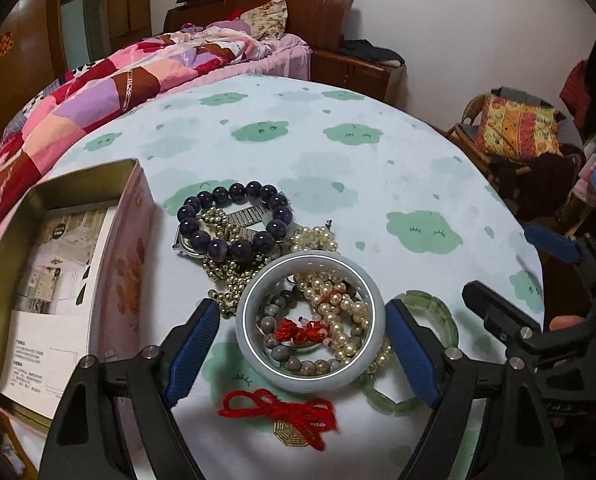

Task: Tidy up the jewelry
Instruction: 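Reach the left gripper into the pile and grasp the white jade bangle, then grasp the green jade bangle with the right gripper while left lifts the white bangle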

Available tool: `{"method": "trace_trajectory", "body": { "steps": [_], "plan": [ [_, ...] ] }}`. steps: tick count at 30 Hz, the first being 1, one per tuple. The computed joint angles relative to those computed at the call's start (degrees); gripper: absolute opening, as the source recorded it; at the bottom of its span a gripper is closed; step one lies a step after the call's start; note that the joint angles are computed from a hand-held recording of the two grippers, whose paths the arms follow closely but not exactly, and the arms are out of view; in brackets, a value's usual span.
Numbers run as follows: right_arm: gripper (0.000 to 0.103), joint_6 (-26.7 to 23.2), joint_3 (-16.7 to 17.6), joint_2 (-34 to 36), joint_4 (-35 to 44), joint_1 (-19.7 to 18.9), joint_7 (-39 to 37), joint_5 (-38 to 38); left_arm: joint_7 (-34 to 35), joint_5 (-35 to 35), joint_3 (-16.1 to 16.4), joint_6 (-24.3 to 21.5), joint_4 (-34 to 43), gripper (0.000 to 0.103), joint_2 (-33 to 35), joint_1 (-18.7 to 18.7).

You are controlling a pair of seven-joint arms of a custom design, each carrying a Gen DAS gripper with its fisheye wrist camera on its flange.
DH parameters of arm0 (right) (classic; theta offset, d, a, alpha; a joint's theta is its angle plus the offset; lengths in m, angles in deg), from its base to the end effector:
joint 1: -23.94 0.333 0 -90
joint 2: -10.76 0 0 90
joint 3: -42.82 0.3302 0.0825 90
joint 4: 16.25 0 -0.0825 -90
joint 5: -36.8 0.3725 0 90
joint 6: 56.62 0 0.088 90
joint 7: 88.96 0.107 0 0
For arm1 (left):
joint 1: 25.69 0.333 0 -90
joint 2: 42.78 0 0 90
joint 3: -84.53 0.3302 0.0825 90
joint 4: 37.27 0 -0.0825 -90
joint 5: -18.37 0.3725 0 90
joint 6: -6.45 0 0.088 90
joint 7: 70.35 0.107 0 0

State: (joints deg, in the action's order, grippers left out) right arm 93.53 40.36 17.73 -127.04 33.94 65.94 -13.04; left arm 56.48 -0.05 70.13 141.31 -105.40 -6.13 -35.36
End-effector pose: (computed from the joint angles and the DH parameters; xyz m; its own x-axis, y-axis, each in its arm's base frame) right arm 0.6100 0.0996 0.4998 -0.3647 -0.9296 0.0531 -0.6536 0.2150 -0.7257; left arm 0.7266 -0.2619 0.4962 -0.7406 -0.6657 0.0913 -0.5658 0.5446 -0.6191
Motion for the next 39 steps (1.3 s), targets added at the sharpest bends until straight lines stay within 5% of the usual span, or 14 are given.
{"method": "trace_trajectory", "body": {
  "steps": [6,16,23,32,33,37,39],
  "plan": [
    [0.103,-0.10,-0.02,0.10,0.14,0.15,0.03,-0.10,0.65,-1.85,-0.66,0.94,-1.65,0.075,-0.89,1.13],
    [0.103,3.92,0.06,-0.21,0.05,0.30,1.57,-3.23,5.07,-8.04,-2.00,9.66,-8.10,0.075,-5.61,4.25],
    [0.101,9.81,1.50,2.12,0.81,0.36,-12.06,5.30,4.58,-8.48,-1.25,12.70,-9.40,0.075,-6.29,4.63],
    [0.091,7.14,1.67,5.17,3.46,2.17,-23.42,14.81,5.16,-8.18,-1.24,13.84,-12.17,0.075,-7.60,5.51],
    [0.087,6.87,1.73,5.36,3.65,2.25,-24.24,15.82,5.37,-8.21,-1.22,14.06,-12.53,0.075,-7.81,5.54],
    [0.036,5.78,1.98,5.28,3.47,2.33,-27.90,19.45,6.04,-9.09,-1.56,14.13,-12.61,0.075,-7.99,5.96],
    [0.019,6.48,1.69,4.45,2.49,2.44,-28.01,19.85,6.32,-9.40,-1.59,14.26,-12.73,0.075,-8.16,6.02]
  ]
}}
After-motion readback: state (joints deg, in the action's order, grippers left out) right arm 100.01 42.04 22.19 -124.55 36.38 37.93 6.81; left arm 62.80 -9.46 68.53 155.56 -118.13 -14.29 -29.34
